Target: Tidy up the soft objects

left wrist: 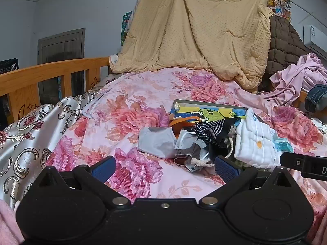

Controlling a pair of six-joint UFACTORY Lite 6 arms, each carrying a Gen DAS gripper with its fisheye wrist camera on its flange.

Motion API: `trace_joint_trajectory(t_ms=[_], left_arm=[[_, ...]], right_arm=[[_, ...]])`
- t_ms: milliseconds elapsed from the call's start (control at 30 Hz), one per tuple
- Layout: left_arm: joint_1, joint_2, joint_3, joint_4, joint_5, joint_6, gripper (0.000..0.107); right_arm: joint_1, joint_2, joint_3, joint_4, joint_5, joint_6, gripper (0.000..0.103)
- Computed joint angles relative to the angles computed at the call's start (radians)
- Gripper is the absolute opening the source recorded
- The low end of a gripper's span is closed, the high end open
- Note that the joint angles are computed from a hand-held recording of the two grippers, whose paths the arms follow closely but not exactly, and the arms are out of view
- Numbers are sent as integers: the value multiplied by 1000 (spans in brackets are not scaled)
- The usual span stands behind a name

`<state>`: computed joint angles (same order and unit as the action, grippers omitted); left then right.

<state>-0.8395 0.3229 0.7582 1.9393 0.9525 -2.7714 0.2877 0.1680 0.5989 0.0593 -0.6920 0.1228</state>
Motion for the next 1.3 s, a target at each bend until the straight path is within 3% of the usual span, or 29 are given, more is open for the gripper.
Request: trace_joint_trajectory(t_ms=[1300], left_arm=[[-9, 1, -2, 35, -4, -31, 102]], right_arm=[[0, 3, 3, -6, 0, 11, 103]])
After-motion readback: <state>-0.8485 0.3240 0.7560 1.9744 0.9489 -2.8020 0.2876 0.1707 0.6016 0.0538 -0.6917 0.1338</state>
